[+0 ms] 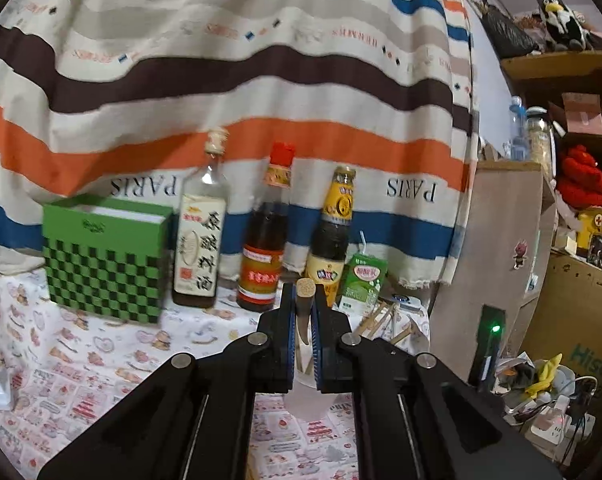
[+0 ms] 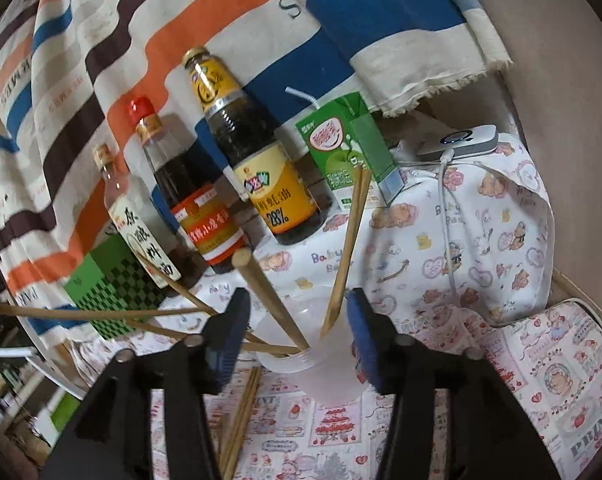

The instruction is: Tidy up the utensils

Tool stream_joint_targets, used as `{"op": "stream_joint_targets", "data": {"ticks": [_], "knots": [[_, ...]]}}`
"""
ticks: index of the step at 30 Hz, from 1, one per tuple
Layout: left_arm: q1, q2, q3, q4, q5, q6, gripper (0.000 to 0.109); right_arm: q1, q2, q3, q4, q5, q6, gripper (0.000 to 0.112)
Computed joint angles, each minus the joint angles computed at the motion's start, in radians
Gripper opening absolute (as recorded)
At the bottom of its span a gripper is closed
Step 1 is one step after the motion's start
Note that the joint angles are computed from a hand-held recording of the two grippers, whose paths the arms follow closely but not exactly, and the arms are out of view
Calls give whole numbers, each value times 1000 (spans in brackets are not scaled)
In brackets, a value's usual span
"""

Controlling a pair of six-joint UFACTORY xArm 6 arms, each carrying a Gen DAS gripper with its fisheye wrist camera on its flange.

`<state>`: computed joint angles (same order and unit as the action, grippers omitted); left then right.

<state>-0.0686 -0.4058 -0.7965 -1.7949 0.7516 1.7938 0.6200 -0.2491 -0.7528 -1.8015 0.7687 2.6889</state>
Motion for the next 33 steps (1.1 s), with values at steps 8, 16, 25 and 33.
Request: {"op": "stream_joint_targets", "data": {"ticks": [8,16,25,33], "knots": [[-162,170,-133,145,-191,-158,6,-12,-38,33,31,20,41,62],[-302,254,-188,317,-360,-271,6,-38,-74,68,29,2,112,64],[-274,319,-236,336,-307,-332,20,-27,-80,69,46,17,95,65],[-218,205,-154,29,-319,15,60,27,-83,61,77,99,27,65]]}}
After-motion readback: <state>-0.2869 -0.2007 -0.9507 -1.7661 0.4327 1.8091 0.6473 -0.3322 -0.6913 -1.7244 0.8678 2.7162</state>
